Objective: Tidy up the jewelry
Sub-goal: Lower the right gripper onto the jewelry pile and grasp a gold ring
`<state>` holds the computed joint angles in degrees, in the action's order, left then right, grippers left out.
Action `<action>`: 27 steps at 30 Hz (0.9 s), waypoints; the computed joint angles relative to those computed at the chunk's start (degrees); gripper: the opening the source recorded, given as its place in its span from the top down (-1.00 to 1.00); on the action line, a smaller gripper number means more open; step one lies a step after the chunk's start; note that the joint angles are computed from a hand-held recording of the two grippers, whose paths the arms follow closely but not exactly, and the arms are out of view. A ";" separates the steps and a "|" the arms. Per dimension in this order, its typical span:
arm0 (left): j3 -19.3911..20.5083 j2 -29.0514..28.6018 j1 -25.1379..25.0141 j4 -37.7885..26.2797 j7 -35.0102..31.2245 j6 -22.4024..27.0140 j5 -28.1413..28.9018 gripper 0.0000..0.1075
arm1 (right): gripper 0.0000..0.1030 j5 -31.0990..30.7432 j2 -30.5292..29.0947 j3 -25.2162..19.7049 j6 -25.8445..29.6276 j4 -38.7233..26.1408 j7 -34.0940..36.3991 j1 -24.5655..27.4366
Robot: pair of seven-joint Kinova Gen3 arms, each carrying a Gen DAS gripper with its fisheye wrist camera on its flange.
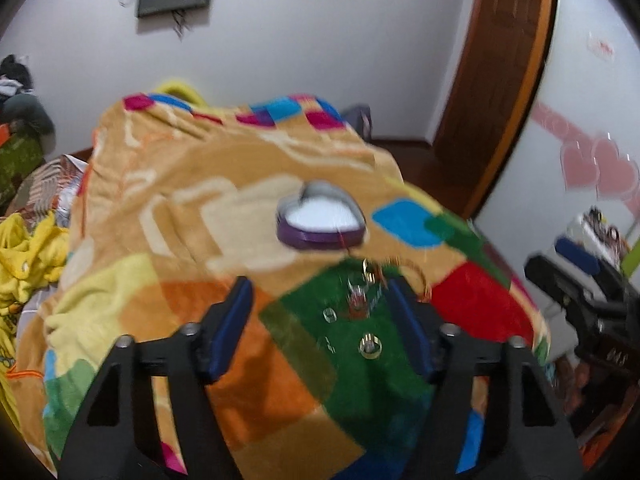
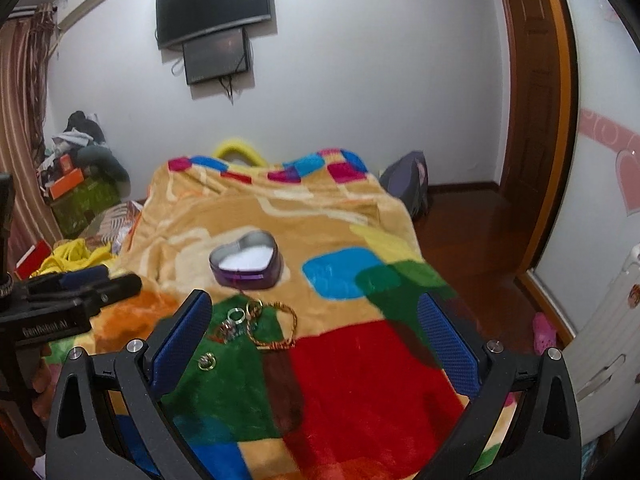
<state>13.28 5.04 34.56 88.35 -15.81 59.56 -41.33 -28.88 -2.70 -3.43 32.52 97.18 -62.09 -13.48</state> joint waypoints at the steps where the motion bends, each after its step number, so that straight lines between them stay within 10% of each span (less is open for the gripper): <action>1: -0.04 0.44 -0.61 -0.10 -2.02 -0.71 1.99 0.00 | -0.90 -0.05 0.41 0.11 0.56 -0.27 0.06 0.06; 11: -1.57 3.43 -2.41 -0.42 -14.56 -6.57 14.29 0.67 | -0.77 0.09 4.03 -1.10 4.18 -2.39 0.86 1.53; 27: -4.02 3.82 -3.08 1.34 -16.68 -10.54 19.28 0.88 | -0.45 -0.54 6.92 -3.19 8.80 -4.41 4.53 2.07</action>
